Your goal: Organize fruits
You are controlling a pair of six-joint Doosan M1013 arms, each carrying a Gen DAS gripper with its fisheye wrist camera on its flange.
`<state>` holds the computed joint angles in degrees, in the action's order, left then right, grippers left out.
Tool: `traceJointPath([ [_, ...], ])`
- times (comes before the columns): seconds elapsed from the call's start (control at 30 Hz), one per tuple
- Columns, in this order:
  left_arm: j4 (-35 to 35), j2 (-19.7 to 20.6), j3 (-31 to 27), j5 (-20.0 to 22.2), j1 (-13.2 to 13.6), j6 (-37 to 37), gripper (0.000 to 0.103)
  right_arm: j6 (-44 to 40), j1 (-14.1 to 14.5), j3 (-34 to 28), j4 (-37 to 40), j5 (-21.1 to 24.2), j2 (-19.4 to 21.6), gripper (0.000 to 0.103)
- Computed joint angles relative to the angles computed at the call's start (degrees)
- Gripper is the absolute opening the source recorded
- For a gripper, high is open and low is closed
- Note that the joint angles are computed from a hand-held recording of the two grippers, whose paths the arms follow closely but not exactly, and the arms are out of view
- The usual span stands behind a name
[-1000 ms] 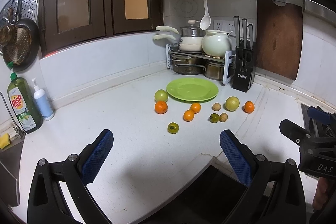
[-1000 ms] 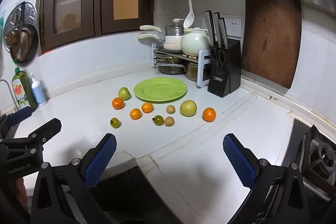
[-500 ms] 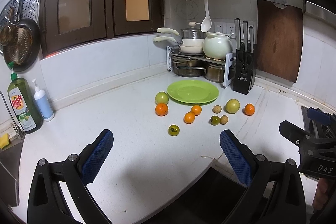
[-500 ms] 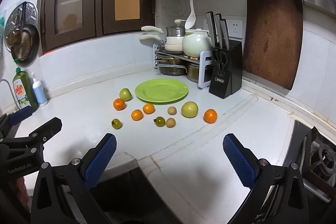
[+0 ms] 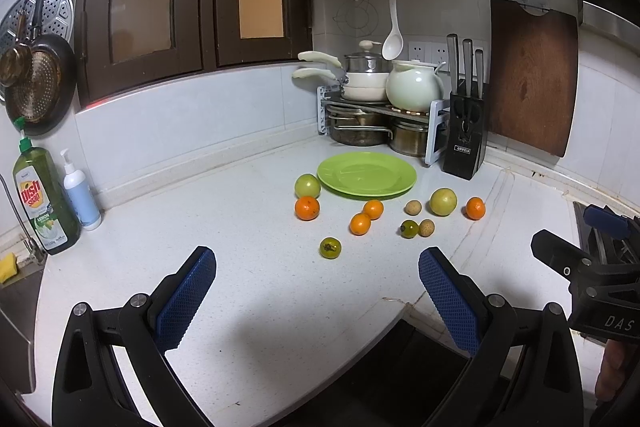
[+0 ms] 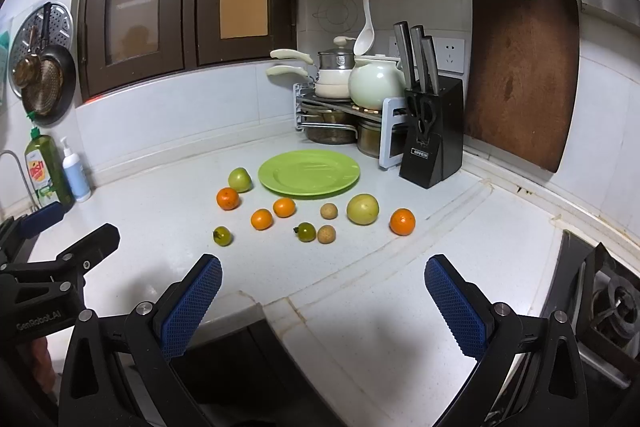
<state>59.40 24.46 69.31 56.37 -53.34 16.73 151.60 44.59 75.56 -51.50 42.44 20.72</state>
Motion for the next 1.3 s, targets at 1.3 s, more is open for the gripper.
traceJointPath([
  [1.3, -8.65, 3.14, -3.38, -2.40, 4.53, 8.10, 0.103, -9.89, -2.24, -7.63, 10.06, 1.56, 6.03, 0.102],
])
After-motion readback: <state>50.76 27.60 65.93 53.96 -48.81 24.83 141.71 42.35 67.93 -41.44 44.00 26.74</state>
